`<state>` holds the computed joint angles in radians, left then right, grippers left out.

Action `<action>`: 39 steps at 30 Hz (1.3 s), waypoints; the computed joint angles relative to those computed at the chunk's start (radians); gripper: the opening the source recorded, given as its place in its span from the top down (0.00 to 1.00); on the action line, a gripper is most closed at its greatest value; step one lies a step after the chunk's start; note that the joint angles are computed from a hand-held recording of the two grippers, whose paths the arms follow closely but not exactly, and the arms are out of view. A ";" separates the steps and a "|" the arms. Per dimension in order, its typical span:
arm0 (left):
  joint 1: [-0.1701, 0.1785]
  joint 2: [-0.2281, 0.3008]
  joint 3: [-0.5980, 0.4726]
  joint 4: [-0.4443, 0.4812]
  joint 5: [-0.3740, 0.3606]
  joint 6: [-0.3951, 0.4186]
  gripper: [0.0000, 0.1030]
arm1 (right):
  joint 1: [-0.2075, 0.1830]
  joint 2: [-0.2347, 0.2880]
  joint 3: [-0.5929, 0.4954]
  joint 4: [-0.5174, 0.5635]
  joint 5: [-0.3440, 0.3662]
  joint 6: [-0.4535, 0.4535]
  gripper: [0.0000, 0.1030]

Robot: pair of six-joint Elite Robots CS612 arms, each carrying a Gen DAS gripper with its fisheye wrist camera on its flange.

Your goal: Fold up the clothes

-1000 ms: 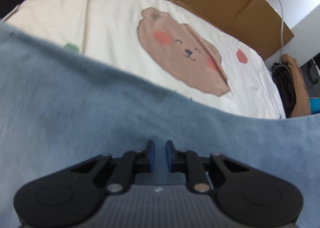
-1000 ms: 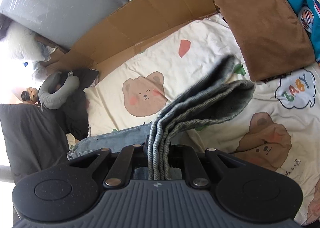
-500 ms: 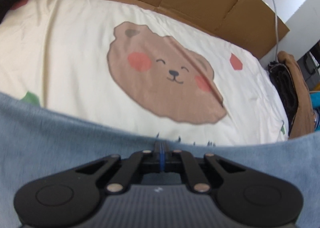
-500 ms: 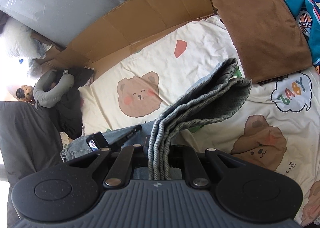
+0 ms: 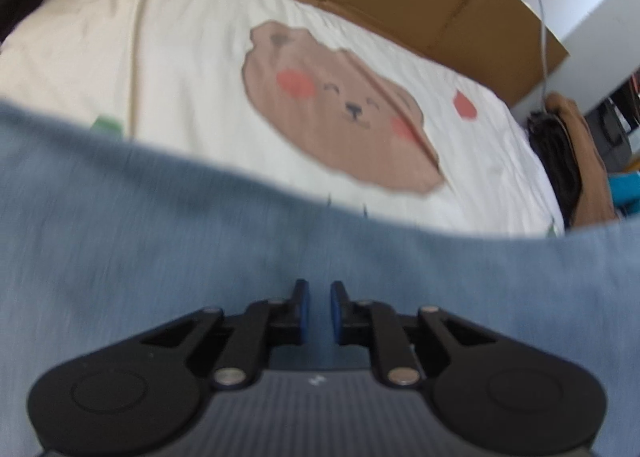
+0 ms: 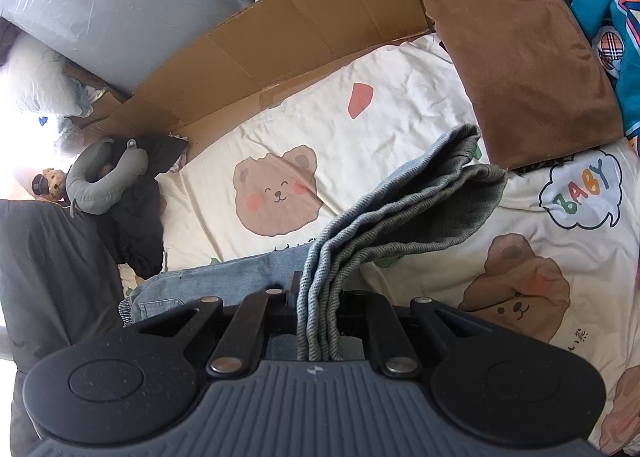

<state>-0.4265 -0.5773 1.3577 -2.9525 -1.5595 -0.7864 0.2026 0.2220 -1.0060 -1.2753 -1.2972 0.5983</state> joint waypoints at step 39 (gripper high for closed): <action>-0.016 -0.251 0.430 -0.140 0.029 -0.348 0.86 | 0.066 -0.179 0.307 -0.220 0.105 -0.212 0.92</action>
<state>-0.4420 -0.8283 1.7875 -3.0924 -1.5307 -1.1348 0.2688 0.0434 -0.6992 -1.4954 -1.1920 0.3860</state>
